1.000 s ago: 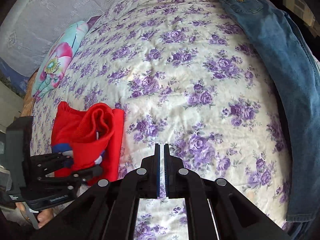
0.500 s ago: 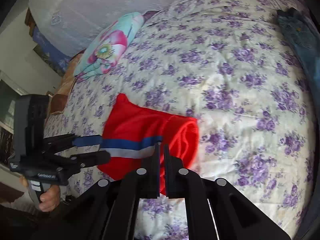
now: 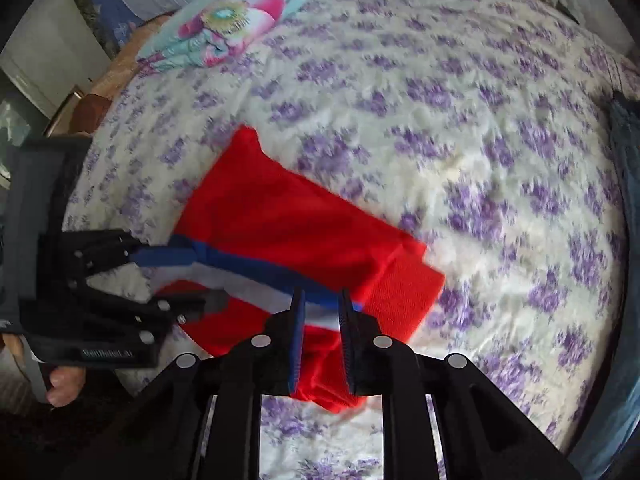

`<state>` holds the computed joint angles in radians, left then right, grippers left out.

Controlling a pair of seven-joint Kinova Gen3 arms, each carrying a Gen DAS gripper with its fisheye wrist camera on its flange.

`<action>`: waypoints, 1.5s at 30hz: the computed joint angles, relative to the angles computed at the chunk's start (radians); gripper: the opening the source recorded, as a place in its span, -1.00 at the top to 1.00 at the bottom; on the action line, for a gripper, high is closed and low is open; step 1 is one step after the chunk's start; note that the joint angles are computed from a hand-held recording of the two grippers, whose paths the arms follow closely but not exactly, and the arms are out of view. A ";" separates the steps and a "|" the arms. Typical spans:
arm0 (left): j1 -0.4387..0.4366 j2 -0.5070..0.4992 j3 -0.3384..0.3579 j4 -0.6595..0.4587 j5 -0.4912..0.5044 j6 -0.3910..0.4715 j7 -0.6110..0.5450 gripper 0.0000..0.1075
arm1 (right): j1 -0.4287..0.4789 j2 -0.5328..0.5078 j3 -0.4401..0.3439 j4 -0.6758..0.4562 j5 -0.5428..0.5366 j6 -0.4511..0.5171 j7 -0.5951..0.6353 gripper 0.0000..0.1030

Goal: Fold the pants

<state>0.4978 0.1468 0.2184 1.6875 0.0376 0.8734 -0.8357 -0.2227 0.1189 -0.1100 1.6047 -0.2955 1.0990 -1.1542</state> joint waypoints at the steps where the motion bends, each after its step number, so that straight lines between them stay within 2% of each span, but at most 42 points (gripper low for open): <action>1: 0.006 -0.034 -0.007 0.020 -0.006 -0.007 0.016 -0.11 | -0.010 0.000 -0.010 -0.036 -0.008 -0.004 0.013 0.47; 2: 0.007 -0.065 -0.012 0.042 -0.001 -0.016 0.029 -0.11 | -0.024 0.008 -0.021 -0.068 -0.008 -0.011 0.019 0.26; 3: -0.008 -0.096 -0.005 0.068 0.009 -0.027 0.042 -0.11 | -0.028 0.028 -0.050 -0.106 0.000 -0.016 0.019 0.21; 5: -0.023 -0.136 -0.010 0.111 0.035 -0.042 0.056 -0.11 | -0.051 0.108 -0.082 -0.199 0.010 0.001 0.021 0.22; 7: -0.017 -0.159 -0.041 0.144 0.066 -0.060 0.054 -0.11 | -0.107 0.200 -0.064 -0.291 0.002 0.033 0.015 0.22; 10: -0.062 -0.183 -0.021 0.180 0.113 -0.093 0.026 -0.10 | -0.227 0.337 -0.009 -0.430 0.080 0.129 -0.057 0.24; 12: -0.066 -0.183 -0.029 0.201 0.160 -0.137 -0.026 -0.09 | -0.233 0.413 -0.044 -0.497 0.126 0.196 -0.115 0.31; 13: -0.058 -0.175 -0.044 0.209 0.195 -0.159 -0.060 -0.09 | -0.236 0.433 -0.050 -0.503 0.136 0.206 -0.131 0.74; 14: -0.032 -0.157 -0.071 0.207 0.216 -0.172 -0.084 -0.05 | -0.250 0.439 -0.038 -0.498 0.148 0.199 -0.140 0.85; 15: -0.022 -0.133 -0.080 0.203 0.234 -0.177 -0.104 0.01 | -0.260 0.439 -0.031 -0.485 0.165 0.180 -0.158 0.86; 17: -0.041 -0.080 -0.043 0.199 0.230 -0.184 -0.108 0.04 | -0.279 0.438 -0.016 -0.463 0.197 0.141 -0.210 0.87; 19: -0.019 -0.023 -0.028 0.194 0.165 -0.192 -0.063 0.04 | -0.290 0.459 -0.016 -0.449 0.218 0.128 -0.236 0.85; 21: 0.022 -0.016 -0.056 0.180 0.134 -0.185 -0.036 0.01 | -0.278 0.455 -0.033 -0.417 0.211 0.086 -0.230 0.82; 23: 0.018 -0.006 -0.069 0.157 0.168 -0.148 -0.074 0.01 | -0.273 0.455 -0.043 -0.425 0.217 0.097 -0.204 0.75; 24: 0.010 -0.009 -0.078 0.153 0.204 -0.135 -0.106 0.02 | -0.266 0.458 -0.045 -0.446 0.210 0.127 -0.198 0.68; 25: -0.013 -0.018 -0.069 0.154 0.231 -0.127 -0.126 0.02 | -0.260 0.449 -0.035 -0.458 0.198 0.149 -0.202 0.46; 27: -0.065 -0.069 -0.033 0.166 0.239 -0.120 -0.124 0.02 | -0.199 0.391 -0.041 -0.446 0.132 0.143 -0.188 0.38; 28: -0.094 -0.103 -0.007 0.174 0.220 -0.117 -0.104 -0.01 | -0.152 0.344 -0.051 -0.418 0.092 0.124 -0.172 0.11; 29: -0.137 -0.139 0.028 0.184 0.202 -0.118 -0.085 -0.05 | -0.106 0.298 -0.057 -0.385 0.051 0.107 -0.154 -0.33; 31: -0.229 -0.192 0.075 0.206 0.199 -0.114 -0.072 -0.40 | -0.013 0.205 -0.056 -0.299 -0.030 0.072 -0.104 -0.64; 32: -0.274 -0.209 0.087 0.222 0.221 -0.117 -0.087 -0.42 | 0.028 0.164 -0.049 -0.253 -0.062 0.067 -0.077 -0.64; 34: -0.320 -0.203 0.060 0.242 0.300 -0.117 -0.152 -0.42 | 0.072 0.113 -0.020 -0.180 -0.085 0.092 -0.054 -0.64; 37: -0.262 -0.161 -0.067 0.270 0.422 -0.132 -0.246 -0.42 | 0.093 0.052 0.040 -0.045 -0.085 0.091 -0.056 -0.64; 38: -0.230 -0.152 -0.114 0.280 0.462 -0.139 -0.286 -0.42 | 0.106 0.041 0.059 0.001 -0.105 0.086 -0.052 -0.64; 40: -0.199 -0.125 -0.161 0.293 0.544 -0.146 -0.361 -0.42 | 0.176 0.049 0.060 0.072 -0.182 0.091 -0.026 -0.64; 42: -0.218 -0.099 -0.148 0.299 0.596 -0.141 -0.405 -0.42 | 0.241 0.078 0.057 0.123 -0.263 0.109 -0.015 -0.64; 43: -0.248 -0.090 -0.117 0.304 0.612 -0.142 -0.414 -0.42 | 0.287 0.089 0.029 0.148 -0.304 0.112 -0.001 -0.64; 45: -0.276 -0.076 -0.100 0.316 0.652 -0.137 -0.448 -0.42 | 0.361 0.121 -0.026 0.189 -0.371 0.108 0.029 -0.64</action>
